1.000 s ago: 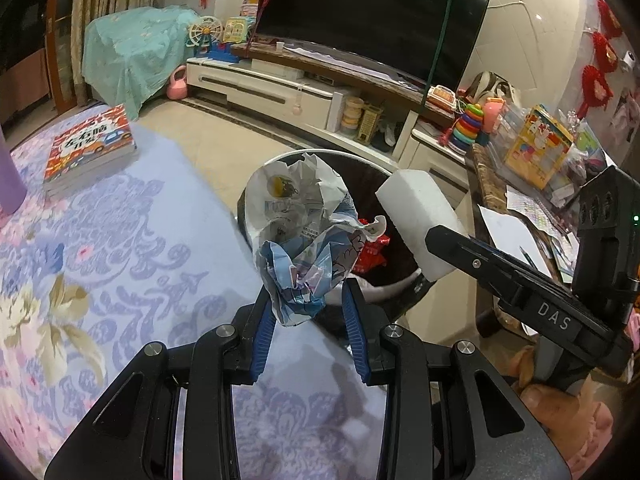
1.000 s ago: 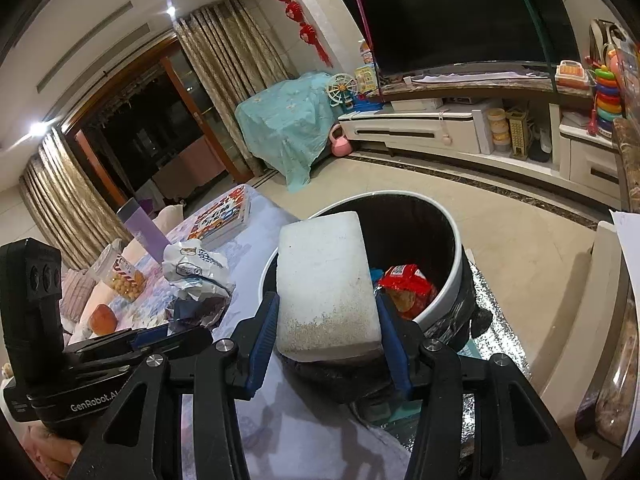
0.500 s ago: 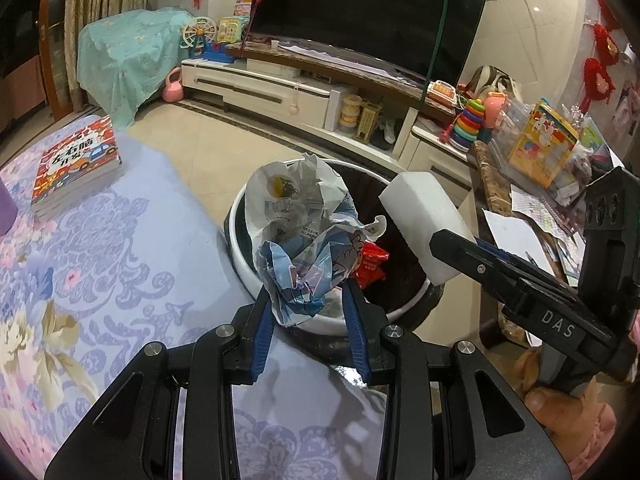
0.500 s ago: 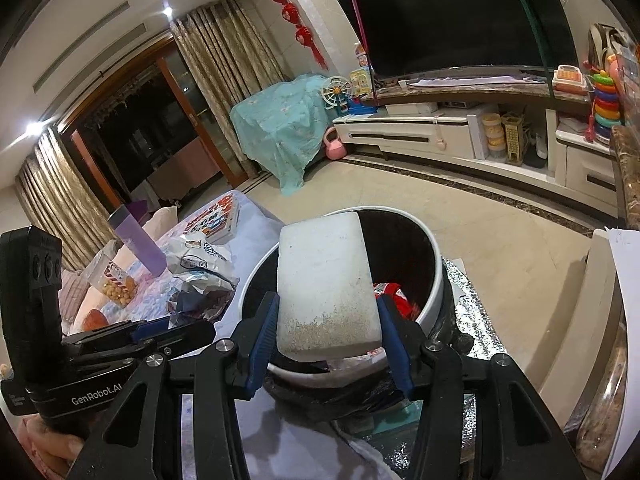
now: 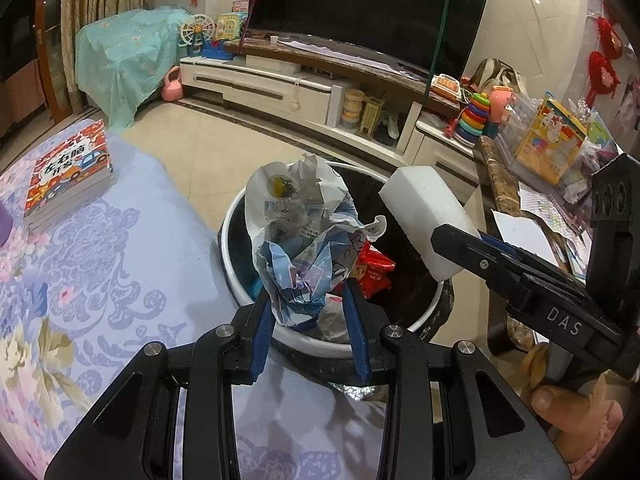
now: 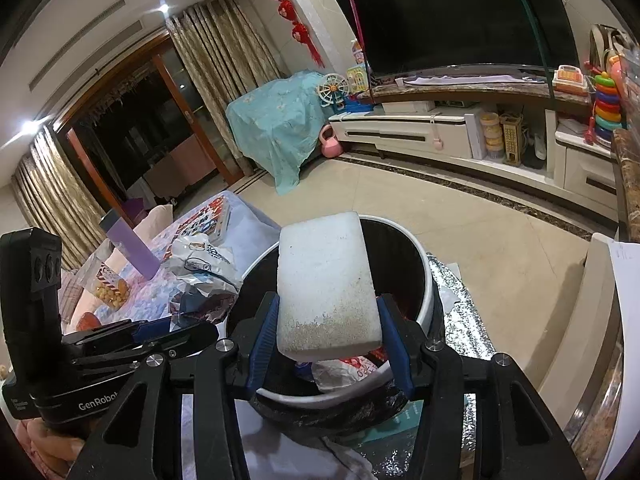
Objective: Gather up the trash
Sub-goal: 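Carry the foam block and crumpled wrapper over the trash bin with both tools, then open both tools to drop the foam block and wrapper into the bin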
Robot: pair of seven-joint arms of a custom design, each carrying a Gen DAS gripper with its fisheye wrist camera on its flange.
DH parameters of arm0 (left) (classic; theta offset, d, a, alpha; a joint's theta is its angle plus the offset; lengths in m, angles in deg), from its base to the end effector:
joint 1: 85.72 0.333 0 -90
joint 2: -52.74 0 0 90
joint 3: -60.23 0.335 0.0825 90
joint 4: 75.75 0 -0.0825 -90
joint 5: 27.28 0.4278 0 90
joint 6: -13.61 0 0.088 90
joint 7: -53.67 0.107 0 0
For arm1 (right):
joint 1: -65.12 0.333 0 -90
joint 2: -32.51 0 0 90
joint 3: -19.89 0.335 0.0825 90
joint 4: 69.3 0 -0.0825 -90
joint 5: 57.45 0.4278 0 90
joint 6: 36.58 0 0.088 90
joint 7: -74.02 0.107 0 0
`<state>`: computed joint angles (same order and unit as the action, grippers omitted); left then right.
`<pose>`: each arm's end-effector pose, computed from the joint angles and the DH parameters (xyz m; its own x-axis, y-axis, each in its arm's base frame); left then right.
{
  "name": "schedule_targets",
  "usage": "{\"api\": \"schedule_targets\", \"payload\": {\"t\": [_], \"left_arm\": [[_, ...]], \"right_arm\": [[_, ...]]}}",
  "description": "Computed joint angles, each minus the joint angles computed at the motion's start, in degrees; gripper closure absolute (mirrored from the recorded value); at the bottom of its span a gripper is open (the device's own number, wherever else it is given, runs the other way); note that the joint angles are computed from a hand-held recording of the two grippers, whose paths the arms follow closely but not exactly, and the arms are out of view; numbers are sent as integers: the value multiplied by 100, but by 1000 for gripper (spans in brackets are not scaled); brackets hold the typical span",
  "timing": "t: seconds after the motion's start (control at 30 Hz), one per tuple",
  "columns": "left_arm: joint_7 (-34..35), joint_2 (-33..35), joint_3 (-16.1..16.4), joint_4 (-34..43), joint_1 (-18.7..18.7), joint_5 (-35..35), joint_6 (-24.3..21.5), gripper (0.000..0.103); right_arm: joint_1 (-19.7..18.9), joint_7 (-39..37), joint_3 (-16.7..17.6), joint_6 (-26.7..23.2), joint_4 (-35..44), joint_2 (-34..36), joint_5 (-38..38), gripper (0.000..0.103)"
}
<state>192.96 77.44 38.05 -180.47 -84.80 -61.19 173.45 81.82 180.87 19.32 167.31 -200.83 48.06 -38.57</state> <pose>0.6912 -0.2120 0.3574 -0.6346 -0.7620 0.1292 -0.6427 0.4274 -0.6359 0.5905 0.1293 0.3309 -0.1623 -0.9016 -0.4010 -0.5442 0.4207 -0.7259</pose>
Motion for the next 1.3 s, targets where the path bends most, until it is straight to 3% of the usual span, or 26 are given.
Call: {"api": "schedule_targets", "payload": {"t": [0.3, 0.8, 1.3], "left_arm": [[-349, 179, 127, 231, -156, 386, -73, 71], [-878, 423, 208, 508, -269, 1009, -238, 69], [-1035, 437, 208, 522, -268, 1222, -226, 64]], "right_arm": [[-187, 157, 27, -287, 151, 60, -290, 51], [-155, 247, -99, -607, 329, 126, -415, 51], [-475, 593, 76, -752, 406, 188, -897, 51]]}}
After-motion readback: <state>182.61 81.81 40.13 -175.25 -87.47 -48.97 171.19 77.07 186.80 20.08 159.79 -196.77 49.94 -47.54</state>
